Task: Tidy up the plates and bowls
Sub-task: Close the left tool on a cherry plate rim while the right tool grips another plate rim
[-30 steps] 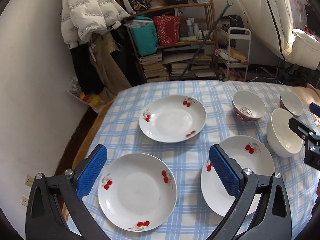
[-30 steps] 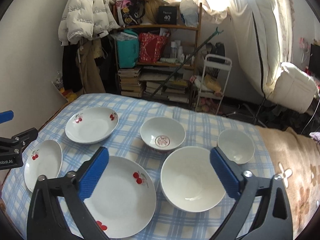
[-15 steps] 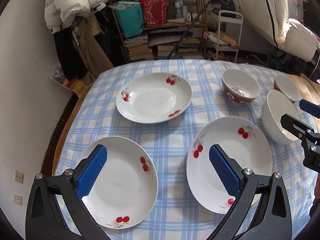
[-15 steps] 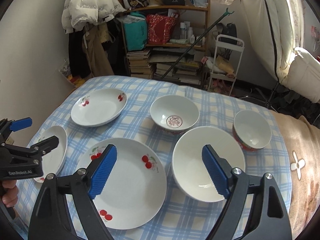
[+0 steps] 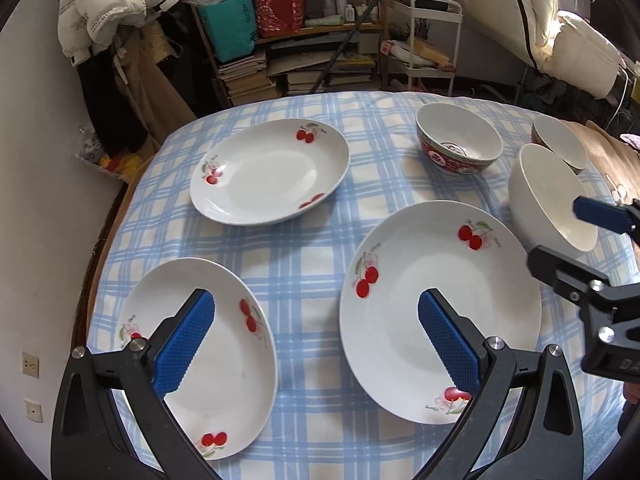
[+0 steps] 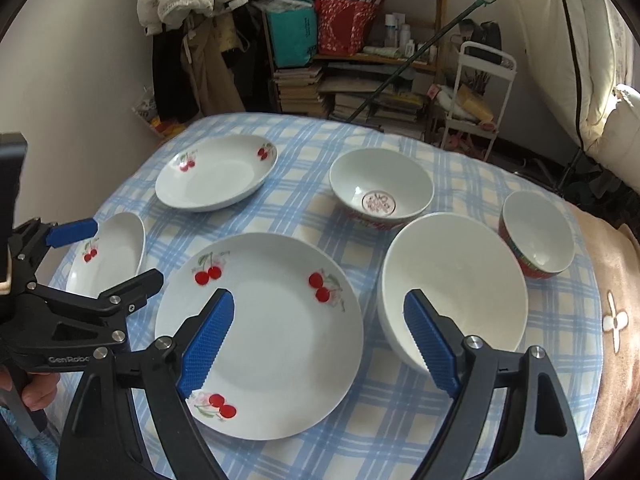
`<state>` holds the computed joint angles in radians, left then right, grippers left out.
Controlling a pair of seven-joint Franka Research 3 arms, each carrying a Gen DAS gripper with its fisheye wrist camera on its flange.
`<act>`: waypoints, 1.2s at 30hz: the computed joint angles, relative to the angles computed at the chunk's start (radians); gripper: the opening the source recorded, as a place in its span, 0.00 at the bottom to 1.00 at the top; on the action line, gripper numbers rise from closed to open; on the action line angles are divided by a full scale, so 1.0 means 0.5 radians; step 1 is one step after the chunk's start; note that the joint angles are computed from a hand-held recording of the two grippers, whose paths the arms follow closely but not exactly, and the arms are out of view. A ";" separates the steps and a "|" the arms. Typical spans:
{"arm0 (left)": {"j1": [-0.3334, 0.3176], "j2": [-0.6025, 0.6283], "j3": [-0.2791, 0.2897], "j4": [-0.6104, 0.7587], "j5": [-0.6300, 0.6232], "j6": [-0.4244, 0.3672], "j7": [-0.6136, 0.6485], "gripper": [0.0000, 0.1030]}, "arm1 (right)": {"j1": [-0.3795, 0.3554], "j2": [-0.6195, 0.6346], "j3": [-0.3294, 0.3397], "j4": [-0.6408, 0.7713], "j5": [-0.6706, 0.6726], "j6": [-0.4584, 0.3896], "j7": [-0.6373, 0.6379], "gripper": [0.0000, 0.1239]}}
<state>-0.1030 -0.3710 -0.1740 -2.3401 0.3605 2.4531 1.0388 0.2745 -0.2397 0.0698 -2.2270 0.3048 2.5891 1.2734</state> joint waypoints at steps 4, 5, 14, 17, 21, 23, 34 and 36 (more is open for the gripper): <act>-0.015 0.019 0.016 0.004 -0.055 -0.006 0.004 0.94 | -0.004 0.036 -0.006 0.039 -0.019 -0.125 -0.004 0.51; -0.029 0.022 0.030 0.000 -0.093 0.000 0.026 0.93 | -0.009 0.038 -0.002 0.037 -0.029 -0.135 0.009 0.50; -0.095 0.059 0.083 -0.012 -0.376 -0.004 0.230 0.80 | -0.024 0.081 -0.026 0.089 -0.006 -0.278 0.007 0.45; -0.097 0.072 0.079 -0.005 -0.406 -0.030 0.257 0.77 | -0.033 0.116 -0.031 0.124 0.017 -0.346 0.018 0.37; -0.105 0.096 0.101 0.010 -0.514 -0.081 0.298 0.75 | -0.044 0.133 -0.020 0.135 -0.024 -0.382 0.043 0.37; -0.095 0.104 0.101 0.012 -0.541 -0.105 0.288 0.75 | -0.048 0.138 -0.013 0.134 -0.057 -0.385 0.066 0.37; -0.071 0.155 0.082 0.005 -0.541 -0.107 0.254 0.74 | -0.056 0.196 -0.013 0.169 -0.123 -0.420 0.134 0.37; -0.064 0.172 0.077 0.009 -0.527 -0.116 0.239 0.71 | -0.055 0.205 -0.015 0.175 -0.117 -0.426 0.133 0.37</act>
